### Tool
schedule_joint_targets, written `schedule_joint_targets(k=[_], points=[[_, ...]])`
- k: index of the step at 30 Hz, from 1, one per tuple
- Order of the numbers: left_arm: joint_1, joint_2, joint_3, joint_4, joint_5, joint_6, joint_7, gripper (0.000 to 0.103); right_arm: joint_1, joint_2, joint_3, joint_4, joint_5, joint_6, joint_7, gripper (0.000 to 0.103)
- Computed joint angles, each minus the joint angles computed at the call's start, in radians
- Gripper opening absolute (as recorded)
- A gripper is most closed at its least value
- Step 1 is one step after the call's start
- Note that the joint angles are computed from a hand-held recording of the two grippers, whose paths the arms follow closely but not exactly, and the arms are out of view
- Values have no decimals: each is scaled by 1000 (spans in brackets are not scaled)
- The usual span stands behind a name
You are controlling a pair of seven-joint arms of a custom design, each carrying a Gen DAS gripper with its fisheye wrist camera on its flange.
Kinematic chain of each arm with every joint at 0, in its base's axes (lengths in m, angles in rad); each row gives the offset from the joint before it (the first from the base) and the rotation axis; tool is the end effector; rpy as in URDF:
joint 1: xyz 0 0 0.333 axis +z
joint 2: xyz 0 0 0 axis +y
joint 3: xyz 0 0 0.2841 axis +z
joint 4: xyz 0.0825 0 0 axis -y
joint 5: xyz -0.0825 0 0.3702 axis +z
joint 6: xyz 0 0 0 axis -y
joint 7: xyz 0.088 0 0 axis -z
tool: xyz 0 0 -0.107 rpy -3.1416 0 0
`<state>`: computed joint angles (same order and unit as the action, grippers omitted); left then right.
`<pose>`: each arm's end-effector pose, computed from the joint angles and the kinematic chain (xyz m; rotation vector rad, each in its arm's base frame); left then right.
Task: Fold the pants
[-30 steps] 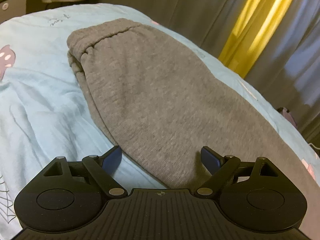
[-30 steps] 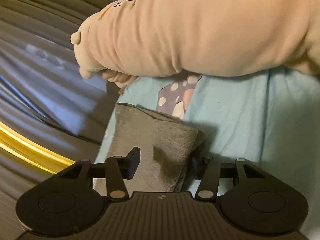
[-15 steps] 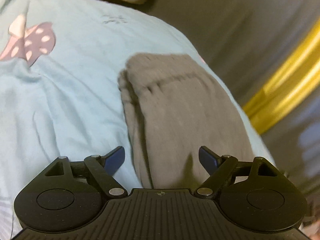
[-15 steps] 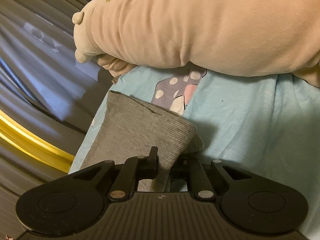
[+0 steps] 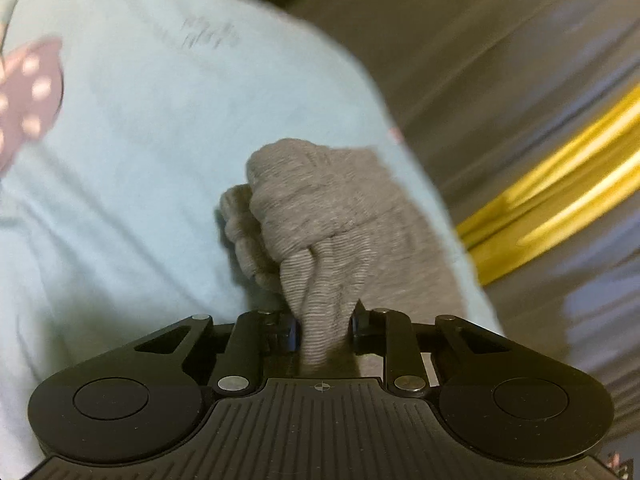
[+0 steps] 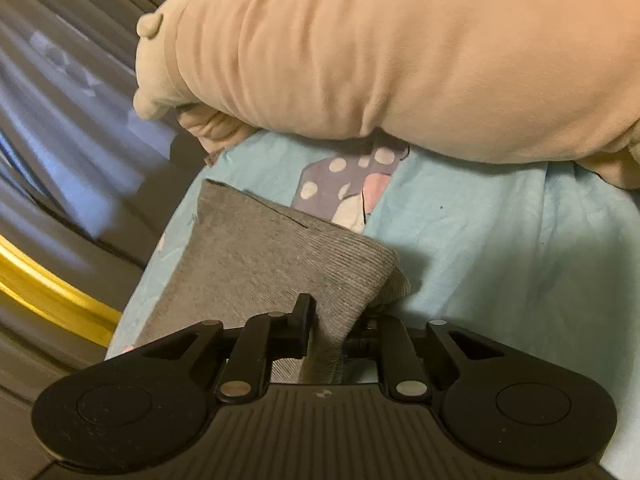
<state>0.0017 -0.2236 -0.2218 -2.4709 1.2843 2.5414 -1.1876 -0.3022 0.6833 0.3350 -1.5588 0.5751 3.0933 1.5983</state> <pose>0.4541 -0.1131 0.3741 -2.4376 0.0705 -0.9603 0.7125 -0.0731 0.3312 -0.9185 2.0486 -0.2833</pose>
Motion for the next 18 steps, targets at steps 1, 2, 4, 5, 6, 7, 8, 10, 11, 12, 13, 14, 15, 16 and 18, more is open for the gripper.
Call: schedule_joint_targets(k=[1, 2, 4, 5, 6, 7, 8, 10, 11, 12, 13, 14, 15, 16, 18], points=[[-5, -21, -17, -9, 27, -28, -20, 24, -19, -3, 28, -14, -4, 31, -10, 11], [-15, -30, -27, -9, 25, -58, 3, 25, -63, 1, 89, -26, 16, 66, -65, 11], [-42, -8, -23, 20, -112, -121, 196, 35, -78, 0, 108, -34, 26, 77, -95, 12], [-52, 11, -16, 39, -194, -148, 281, 43, -52, -5, 64, -32, -16, 51, -38, 16], [-60, 25, -13, 55, -263, -174, 336, 48, -28, -6, 29, -25, -27, 25, -13, 17], [-68, 34, -24, 68, -295, -213, 345, 51, -29, -3, 28, -25, -24, 24, -9, 18], [-78, 38, -41, 82, -304, -270, 341, 62, -56, 1, 63, -27, -10, 32, -24, 20], [-111, 57, -73, 131, -314, -387, 356, 80, -92, 6, 105, -28, 8, 27, -42, 25], [-134, 62, -93, 148, -295, -433, 350, 84, -123, 12, 141, -29, 20, 26, -68, 34], [-152, 67, -98, 157, -273, -444, 352, 88, -157, 20, 185, -31, 35, 27, -99, 38], [-166, 72, -94, 167, -264, -430, 373, 90, -203, 38, 246, -29, 66, 36, -145, 42], [-181, 82, -91, 180, -257, -402, 397, 93, -221, 47, 273, -27, 74, 42, -157, 44], [-193, 98, -90, 194, -245, -381, 407, 95, -221, 51, 275, -21, 87, 41, -161, 44], [-205, 120, -92, 210, -228, -366, 410, 95, -214, 53, 269, -15, 92, 39, -161, 46], [-232, 181, -93, 263, -181, -360, 411, 96, -209, 59, 270, -3, 97, 34, -181, 44]])
